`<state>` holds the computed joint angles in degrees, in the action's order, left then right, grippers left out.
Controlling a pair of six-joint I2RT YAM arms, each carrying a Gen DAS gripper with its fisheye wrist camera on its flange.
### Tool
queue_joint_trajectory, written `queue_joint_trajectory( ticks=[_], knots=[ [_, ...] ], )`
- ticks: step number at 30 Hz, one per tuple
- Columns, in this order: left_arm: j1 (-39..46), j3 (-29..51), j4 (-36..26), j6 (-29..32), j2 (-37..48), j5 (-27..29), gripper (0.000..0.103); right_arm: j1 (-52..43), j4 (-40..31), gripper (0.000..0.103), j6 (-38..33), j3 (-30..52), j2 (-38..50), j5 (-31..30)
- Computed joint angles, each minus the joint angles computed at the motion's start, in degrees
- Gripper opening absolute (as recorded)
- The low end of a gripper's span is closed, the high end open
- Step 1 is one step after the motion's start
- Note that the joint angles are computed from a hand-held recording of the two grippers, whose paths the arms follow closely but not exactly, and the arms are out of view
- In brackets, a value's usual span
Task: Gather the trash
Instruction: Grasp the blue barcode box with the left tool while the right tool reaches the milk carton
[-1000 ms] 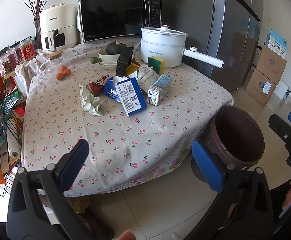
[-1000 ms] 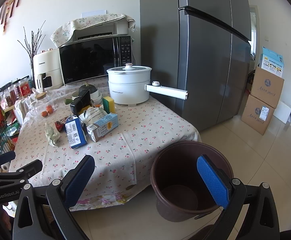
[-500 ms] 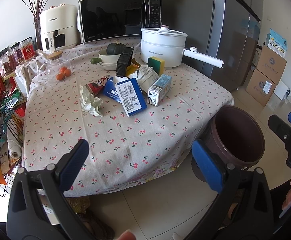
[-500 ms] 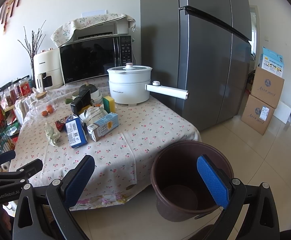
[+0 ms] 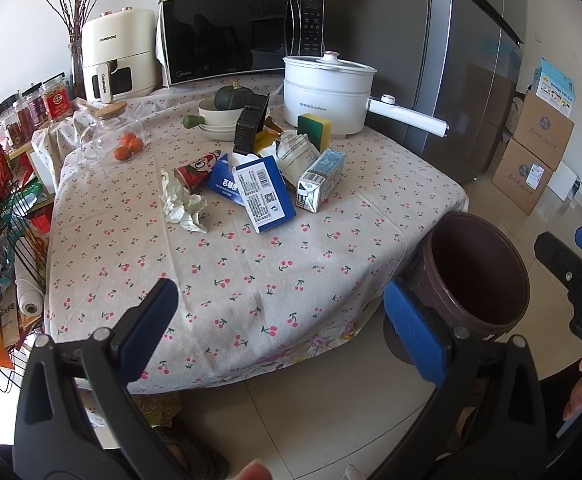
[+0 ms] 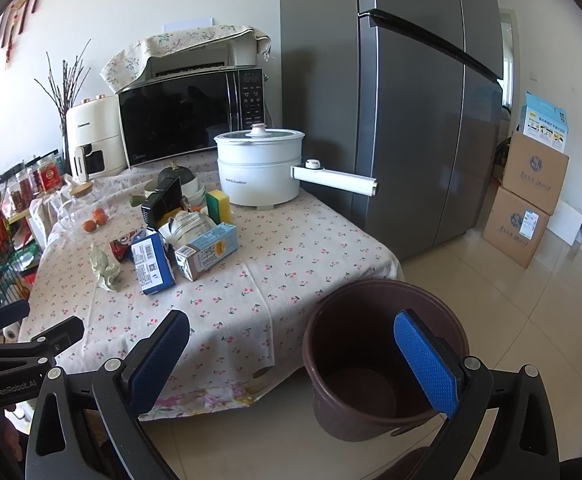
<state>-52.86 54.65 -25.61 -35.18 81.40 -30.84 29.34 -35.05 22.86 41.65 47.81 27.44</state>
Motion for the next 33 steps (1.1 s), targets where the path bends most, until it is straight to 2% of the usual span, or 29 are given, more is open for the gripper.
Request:
queue_joint_trajectory(
  ticks=[5,11,15,16,20,21,24,27,28,31,33],
  knots=[
    [0.6,-0.4,-0.3,0.0,-0.6,0.6,0.102,-0.8,0.4,0.103,-0.4,-0.2,0.7,-0.9],
    [3.0,0.4,-1.0,1.8,-0.2,3.4,0.102,-3.2,-2.4,0.103,-2.2,4.7,5.3,-5.0],
    [7.1,3.4,-3.5,7.1,0.7,10.4,0.102,-7.6,-2.7,0.103,-6.3,10.5,11.1,-12.8],
    [8.3,4.5,-4.3,8.7,0.9,11.9,0.102,-9.1,-1.5,0.103,-7.1,11.3,12.2,-16.1],
    [13.6,8.7,-7.0,13.0,2.6,17.8,0.102,-14.5,-4.2,0.103,-9.3,19.1,20.8,-28.3],
    [15.1,10.2,-7.9,14.0,3.7,18.6,0.102,-13.9,-4.2,0.103,-11.2,20.9,23.3,-26.7],
    [19.5,14.7,-10.4,14.5,8.7,20.7,0.102,-14.6,-6.2,0.103,-13.9,27.1,31.0,-26.9],
    [23.4,18.8,-10.5,12.8,14.8,26.7,0.102,-15.3,-8.0,0.103,-14.9,31.7,36.8,-27.2],
    [24.1,19.8,-9.8,11.6,16.7,27.5,0.102,-16.5,-6.2,0.103,-15.7,33.1,40.8,-27.8],
    [24.0,22.9,-6.7,9.2,22.3,26.8,0.099,-18.2,-4.1,0.103,-14.7,33.9,45.8,-28.3],
    [23.7,23.9,-3.1,8.3,25.4,25.3,0.098,-19.5,-6.4,0.103,-14.7,36.6,50.1,-31.2]
  ],
)
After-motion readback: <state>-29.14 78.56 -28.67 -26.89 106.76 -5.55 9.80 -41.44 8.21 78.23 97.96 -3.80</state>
